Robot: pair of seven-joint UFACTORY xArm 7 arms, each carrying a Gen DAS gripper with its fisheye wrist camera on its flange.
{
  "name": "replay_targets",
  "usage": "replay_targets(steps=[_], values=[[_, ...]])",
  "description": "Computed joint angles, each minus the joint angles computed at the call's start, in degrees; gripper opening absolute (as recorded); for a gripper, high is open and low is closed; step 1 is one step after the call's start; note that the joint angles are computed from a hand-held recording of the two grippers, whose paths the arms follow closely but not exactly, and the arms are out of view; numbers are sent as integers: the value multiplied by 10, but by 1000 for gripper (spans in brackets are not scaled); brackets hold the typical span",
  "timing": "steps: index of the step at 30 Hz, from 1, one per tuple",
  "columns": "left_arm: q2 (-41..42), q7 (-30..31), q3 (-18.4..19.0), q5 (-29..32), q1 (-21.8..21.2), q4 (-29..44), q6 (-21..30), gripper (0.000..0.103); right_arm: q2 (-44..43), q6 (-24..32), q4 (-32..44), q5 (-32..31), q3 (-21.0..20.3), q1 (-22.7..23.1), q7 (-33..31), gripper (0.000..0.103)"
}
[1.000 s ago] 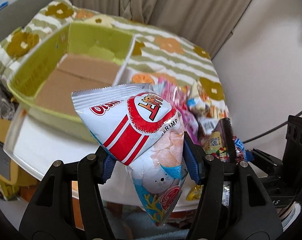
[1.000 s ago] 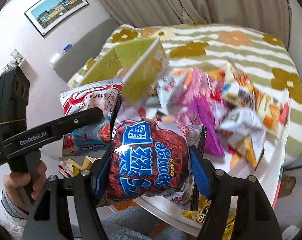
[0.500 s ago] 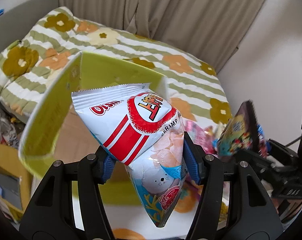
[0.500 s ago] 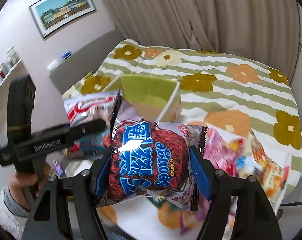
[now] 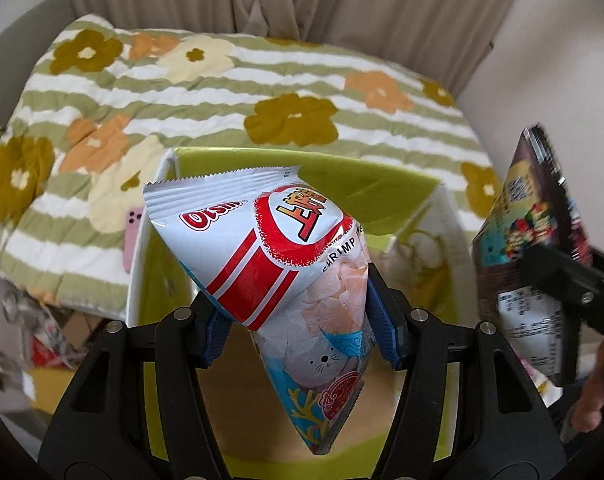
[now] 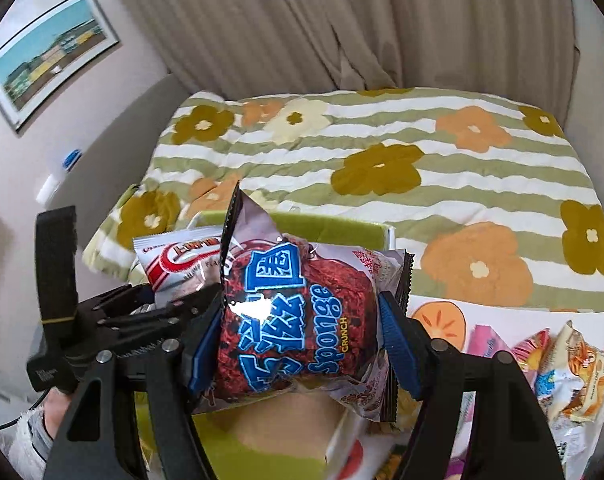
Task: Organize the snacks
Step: 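Carry both bags into the green box and open both tools to release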
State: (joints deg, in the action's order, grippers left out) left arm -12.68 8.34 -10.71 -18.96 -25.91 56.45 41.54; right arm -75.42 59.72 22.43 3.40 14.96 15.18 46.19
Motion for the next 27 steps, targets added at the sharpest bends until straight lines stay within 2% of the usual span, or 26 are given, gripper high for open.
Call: replay_targets(steps=[2, 4, 5, 6, 9, 16, 27], values=[[26, 10, -2, 14, 1, 14, 0, 59, 28, -19, 2, 1, -1, -10, 5, 67], [46, 12, -7, 34, 3, 23, 2, 73, 52, -32, 4, 1, -1, -15, 11, 67], [44, 8, -10, 42, 3, 16, -2, 89, 60, -35, 4, 1, 1, -15, 15, 67], [47, 5, -12, 51, 4, 15, -7, 99, 67, -45, 1, 3, 0, -15, 19, 67], [42, 16, -8, 55, 6, 3, -16, 99, 94, -65, 1, 6, -4, -15, 31, 67], [14, 66, 9, 5, 10, -16, 4, 99, 150, -89, 12, -6, 1, -13, 50, 67], [-18, 100, 19, -29, 9, -44, 2, 99, 227, -137, 27, -40, -5, -13, 32, 74]])
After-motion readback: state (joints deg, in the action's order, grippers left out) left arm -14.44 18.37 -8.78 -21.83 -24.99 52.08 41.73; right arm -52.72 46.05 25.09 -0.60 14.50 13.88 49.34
